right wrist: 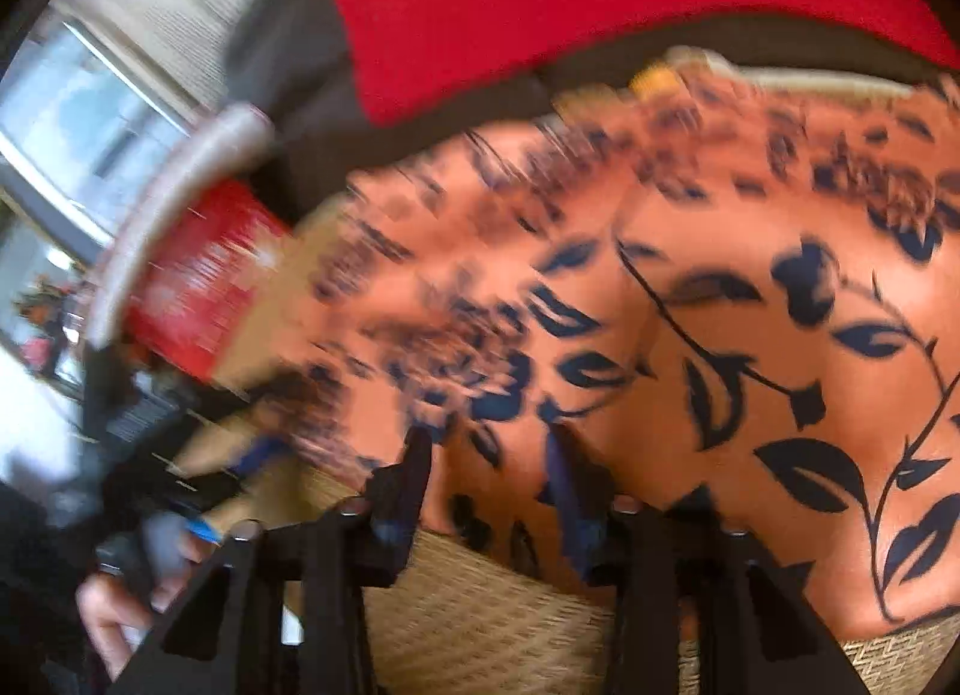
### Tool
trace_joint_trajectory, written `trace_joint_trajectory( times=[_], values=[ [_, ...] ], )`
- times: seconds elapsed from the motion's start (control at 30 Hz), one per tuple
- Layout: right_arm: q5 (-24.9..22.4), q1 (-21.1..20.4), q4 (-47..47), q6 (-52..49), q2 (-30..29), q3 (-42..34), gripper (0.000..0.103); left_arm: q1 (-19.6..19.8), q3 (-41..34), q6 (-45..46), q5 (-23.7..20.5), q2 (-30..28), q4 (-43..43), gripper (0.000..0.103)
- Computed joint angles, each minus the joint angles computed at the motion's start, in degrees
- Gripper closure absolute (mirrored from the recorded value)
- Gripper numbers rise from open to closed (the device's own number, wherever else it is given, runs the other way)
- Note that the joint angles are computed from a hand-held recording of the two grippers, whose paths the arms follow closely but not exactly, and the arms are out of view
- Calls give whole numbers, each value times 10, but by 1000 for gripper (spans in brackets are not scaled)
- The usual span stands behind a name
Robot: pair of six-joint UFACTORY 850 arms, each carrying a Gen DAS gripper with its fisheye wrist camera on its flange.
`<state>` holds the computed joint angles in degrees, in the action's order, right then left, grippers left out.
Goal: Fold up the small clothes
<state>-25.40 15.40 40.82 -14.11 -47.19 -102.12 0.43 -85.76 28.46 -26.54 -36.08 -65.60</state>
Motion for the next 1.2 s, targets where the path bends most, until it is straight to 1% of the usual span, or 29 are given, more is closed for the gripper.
trace_joint_trajectory(
  times=[0.03, 0.07, 0.1, 0.13, 0.23, 0.3, 0.33, 0.43, 0.47, 0.53, 0.57, 0.63, 0.67, 0.7, 0.73, 0.83, 0.9, 0.93, 0.97, 1.0, 1.03, 1.07, 1.1, 1.13, 1.17, 1.2],
  values=[
    [-7, -2, 10, -8, -1, -1, 83, -2, -2, 6, 5, -2, -6, 43],
    [-10, -4, 19, -15, -1, -1, 86, -4, -10, -8, 6, -8, 12, 61],
    [-13, -6, 18, -10, -3, -2, 89, -4, -16, -24, 3, -13, 34, 68],
    [-14, -8, 18, -10, -2, -1, 94, -6, -24, -36, 1, -19, 48, 72],
    [-29, -17, 59, -34, -6, -1, 99, -10, -26, -14, 13, -19, 31, 80],
    [-37, -21, 80, -46, -8, -3, 101, -17, -23, 9, 34, -13, 30, 82],
    [-39, -21, 86, -51, -8, -2, 101, -23, -18, 35, 51, -5, 22, 83],
    [-44, -21, 104, -65, -9, -2, 101, -39, -4, 143, 87, 18, -23, 84],
    [-57, -25, 117, -74, -9, -6, 101, -47, -1, 178, 102, 28, -27, 84],
    [-67, -32, 139, -97, -3, -1, 100, -62, 4, 244, 117, 44, -50, 84],
    [-62, -37, 156, -117, 5, 9, 96, -72, 2, 263, 119, 50, -50, 85],
    [-37, -54, 214, -172, 32, 42, 96, -94, -5, 289, 130, 58, -32, 86],
    [-26, -64, 249, -201, 44, 58, 93, -109, -8, 303, 141, 62, -18, 87],
    [-18, -73, 281, -223, 54, 72, 94, -124, -12, 311, 146, 65, -2, 87],
    [-13, -87, 335, -261, 68, 92, 94, -134, -18, 319, 143, 65, 6, 88],
    [-14, -123, 454, -347, 95, 135, 94, -175, -41, 342, 124, 54, 37, 90],
    [-37, -144, 518, -388, 104, 153, 93, -201, -60, 335, 99, 37, 75, 90],
    [-58, -156, 552, -405, 104, 160, 93, -210, -73, 304, 83, 27, 121, 89],
    [-71, -163, 566, -409, 101, 160, 92, -217, -83, 279, 64, 17, 157, 86],
    [-90, -172, 579, -406, 95, 158, 90, -216, -90, 270, 37, 12, 170, 86],
    [-107, -178, 579, -392, 86, 151, 79, -206, -103, 274, -10, 2, 159, 83],
    [-118, -181, 574, -375, 77, 141, 55, -195, -103, 297, -37, 2, 124, 76],
    [-124, -181, 576, -370, 72, 138, 38, -177, -101, 339, -71, 2, 68, 72],
    [-127, -180, 585, -373, 68, 135, 26, -160, -97, 374, -96, 5, 17, 59],
    [-131, -178, 585, -374, 62, 127, 26, -142, -88, 402, -100, 11, -34, 45],
    [-136, -179, 585, -374, 58, 123, 26, -129, -82, 420, -97, 15, -73, 40]
  ],
)
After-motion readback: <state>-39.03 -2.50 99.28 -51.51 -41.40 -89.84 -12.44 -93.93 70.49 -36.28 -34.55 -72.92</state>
